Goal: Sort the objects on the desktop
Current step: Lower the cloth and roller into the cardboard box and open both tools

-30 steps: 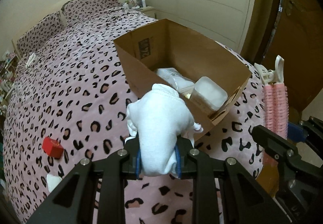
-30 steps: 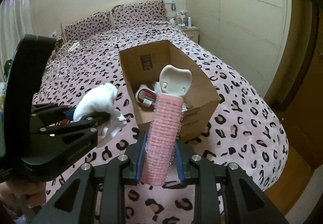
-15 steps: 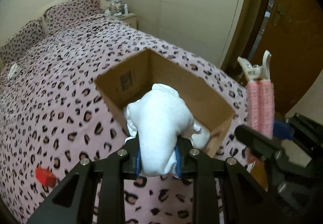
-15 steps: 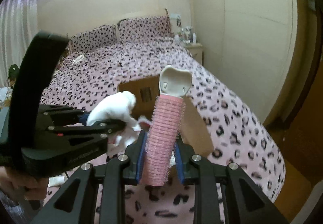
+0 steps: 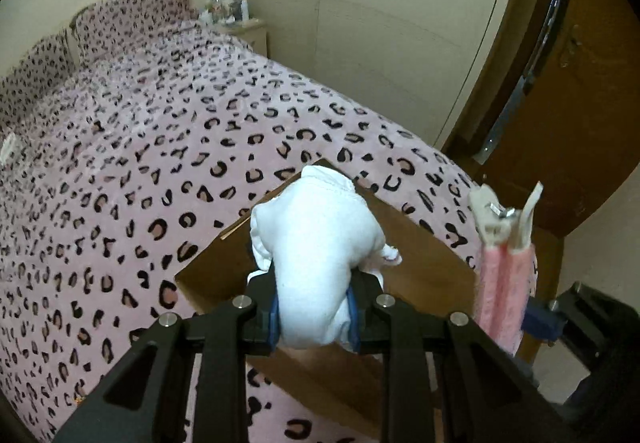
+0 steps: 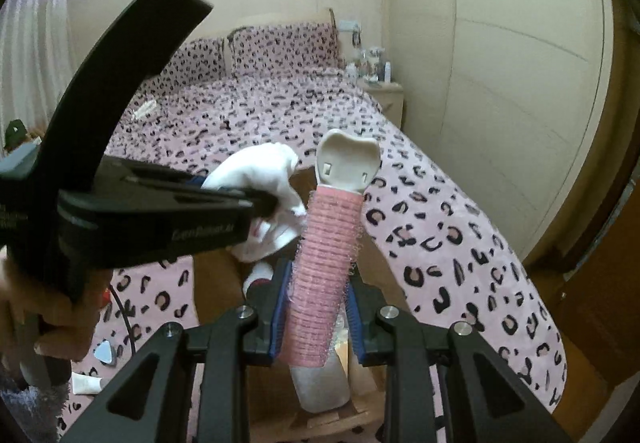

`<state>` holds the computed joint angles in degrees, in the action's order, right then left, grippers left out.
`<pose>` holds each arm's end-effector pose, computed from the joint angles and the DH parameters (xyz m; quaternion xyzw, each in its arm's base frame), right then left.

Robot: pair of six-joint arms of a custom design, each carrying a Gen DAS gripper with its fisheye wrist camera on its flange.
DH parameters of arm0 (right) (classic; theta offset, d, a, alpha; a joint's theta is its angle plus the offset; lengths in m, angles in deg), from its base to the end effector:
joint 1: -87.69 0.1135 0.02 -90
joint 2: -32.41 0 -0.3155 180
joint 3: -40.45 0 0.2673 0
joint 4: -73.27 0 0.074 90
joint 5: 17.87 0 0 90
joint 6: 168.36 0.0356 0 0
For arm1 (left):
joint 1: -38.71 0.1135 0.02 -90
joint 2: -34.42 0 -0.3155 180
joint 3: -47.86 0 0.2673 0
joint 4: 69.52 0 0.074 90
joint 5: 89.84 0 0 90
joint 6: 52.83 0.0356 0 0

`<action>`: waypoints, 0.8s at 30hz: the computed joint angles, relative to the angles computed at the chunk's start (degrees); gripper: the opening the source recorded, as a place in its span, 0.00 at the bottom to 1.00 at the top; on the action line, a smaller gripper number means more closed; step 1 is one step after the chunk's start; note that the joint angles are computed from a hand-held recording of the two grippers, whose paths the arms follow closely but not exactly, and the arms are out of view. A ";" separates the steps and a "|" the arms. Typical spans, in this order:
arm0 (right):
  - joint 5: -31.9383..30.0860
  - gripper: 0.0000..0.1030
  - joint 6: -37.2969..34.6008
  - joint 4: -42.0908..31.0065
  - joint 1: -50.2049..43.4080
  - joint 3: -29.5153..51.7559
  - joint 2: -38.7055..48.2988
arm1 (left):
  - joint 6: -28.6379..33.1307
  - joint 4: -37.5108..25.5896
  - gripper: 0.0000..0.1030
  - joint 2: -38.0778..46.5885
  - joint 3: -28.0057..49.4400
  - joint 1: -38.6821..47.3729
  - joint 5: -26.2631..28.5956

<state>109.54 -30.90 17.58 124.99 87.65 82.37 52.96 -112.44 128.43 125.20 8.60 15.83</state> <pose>0.1225 0.0661 0.2550 0.1676 0.9002 -0.0544 0.3982 0.3005 -0.1854 0.2582 0.4057 0.8664 -0.1629 0.2414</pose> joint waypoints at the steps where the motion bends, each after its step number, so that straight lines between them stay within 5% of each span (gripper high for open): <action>1: -1.38 0.25 -1.02 2.01 -1.03 -0.91 0.98 | 0.08 0.11 0.25 1.05 0.18 0.13 0.10; 16: -10.33 0.25 -4.15 15.05 -4.65 -7.18 8.65 | 2.73 7.00 0.25 6.06 -4.66 2.02 -1.83; 24: -12.25 0.27 -4.53 15.16 -6.29 -7.69 8.42 | 3.49 8.38 0.33 5.80 -5.63 0.40 -4.21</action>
<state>97.29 -35.43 32.74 118.69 79.96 90.79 56.45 -104.06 134.23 119.57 9.00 11.62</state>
